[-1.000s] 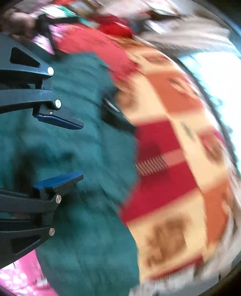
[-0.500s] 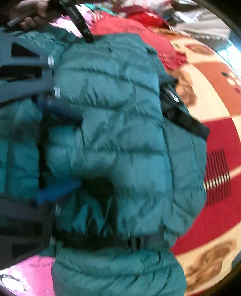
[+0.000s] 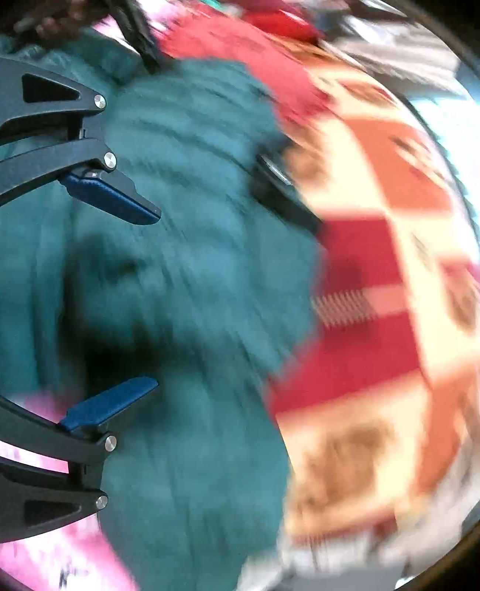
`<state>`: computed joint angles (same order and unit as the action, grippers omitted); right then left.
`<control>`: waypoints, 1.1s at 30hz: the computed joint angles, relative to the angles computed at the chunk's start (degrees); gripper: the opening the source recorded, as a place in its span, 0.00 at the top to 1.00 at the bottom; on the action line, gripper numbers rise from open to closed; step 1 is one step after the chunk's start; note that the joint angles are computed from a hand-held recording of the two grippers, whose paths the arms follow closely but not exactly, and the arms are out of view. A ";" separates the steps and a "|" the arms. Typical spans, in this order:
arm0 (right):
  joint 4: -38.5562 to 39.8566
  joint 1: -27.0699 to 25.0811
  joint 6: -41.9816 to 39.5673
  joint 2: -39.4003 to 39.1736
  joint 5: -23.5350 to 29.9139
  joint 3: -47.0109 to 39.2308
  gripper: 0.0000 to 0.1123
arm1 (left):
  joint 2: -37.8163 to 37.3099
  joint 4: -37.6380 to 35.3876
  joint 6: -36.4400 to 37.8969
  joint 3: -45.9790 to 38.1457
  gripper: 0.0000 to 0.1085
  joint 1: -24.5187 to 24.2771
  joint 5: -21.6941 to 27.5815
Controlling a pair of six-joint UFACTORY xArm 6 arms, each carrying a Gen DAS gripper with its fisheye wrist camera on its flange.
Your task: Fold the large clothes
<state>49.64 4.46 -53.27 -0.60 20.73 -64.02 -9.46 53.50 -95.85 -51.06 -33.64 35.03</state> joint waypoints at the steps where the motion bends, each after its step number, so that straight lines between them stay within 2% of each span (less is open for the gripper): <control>1: 2.33 -2.29 -0.16 0.05 -1.85 -0.27 0.26 | -0.19 0.50 -0.56 0.13 0.37 -0.24 -0.56; 4: 6.80 -9.11 2.01 3.12 -5.94 -3.61 0.26 | -0.23 -0.09 0.70 0.21 0.37 -0.84 -2.35; 7: 2.80 -16.68 10.30 8.38 -5.79 -9.09 0.26 | 0.80 -0.52 2.72 -0.72 0.37 -1.76 -2.85; 9: 1.16 -21.30 14.54 12.60 -2.31 -14.16 0.26 | 2.19 -0.44 3.81 -2.15 0.37 -1.84 -2.97; 11: 4.05 -25.78 14.56 17.29 6.82 -20.53 0.26 | 3.89 0.40 3.62 -4.18 0.37 -2.63 -2.01; 14: 8.17 -28.53 16.49 22.67 16.09 -27.36 0.26 | 4.23 1.63 3.05 -4.86 0.37 -3.03 -0.99; 15: 8.90 -29.08 17.64 24.59 17.66 -29.55 0.28 | 4.36 1.55 3.19 -5.03 0.37 -2.91 -1.01; 18: 13.05 -29.61 17.81 27.19 18.86 -33.04 0.27 | 4.18 1.82 2.46 -4.91 0.37 -2.75 -0.92; 22: 6.20 -27.58 23.58 32.81 17.72 -40.85 0.28 | 3.46 2.42 0.78 -4.20 0.37 -2.17 -1.19; 25: 5.16 -26.55 25.00 34.81 13.65 -42.82 0.30 | 3.01 2.03 0.36 -3.47 0.37 -1.66 -1.53; 26: 4.25 -26.07 26.76 35.29 11.95 -43.29 0.33 | 2.97 1.73 0.39 -3.34 0.37 -1.47 -1.64; 28: 3.05 -26.45 28.52 35.47 10.92 -42.94 0.66 | 2.76 1.42 0.04 -2.99 0.37 -0.99 -2.18; 29: 3.24 -27.13 29.95 36.38 12.84 -43.95 0.86 | 2.58 1.50 -0.22 -2.83 0.37 -0.94 -2.07; 30: 5.37 -27.74 28.97 36.16 13.12 -43.05 0.86 | 2.50 1.48 -0.33 -2.78 0.37 -0.90 -1.85; 33: 11.16 -27.12 19.71 31.44 6.14 -36.70 0.88 | 2.05 1.12 -0.85 -2.34 0.37 -0.55 -1.73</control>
<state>60.80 -22.66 -33.56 30.84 26.87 -100.72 -7.41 54.62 -96.70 -53.40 -34.20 33.30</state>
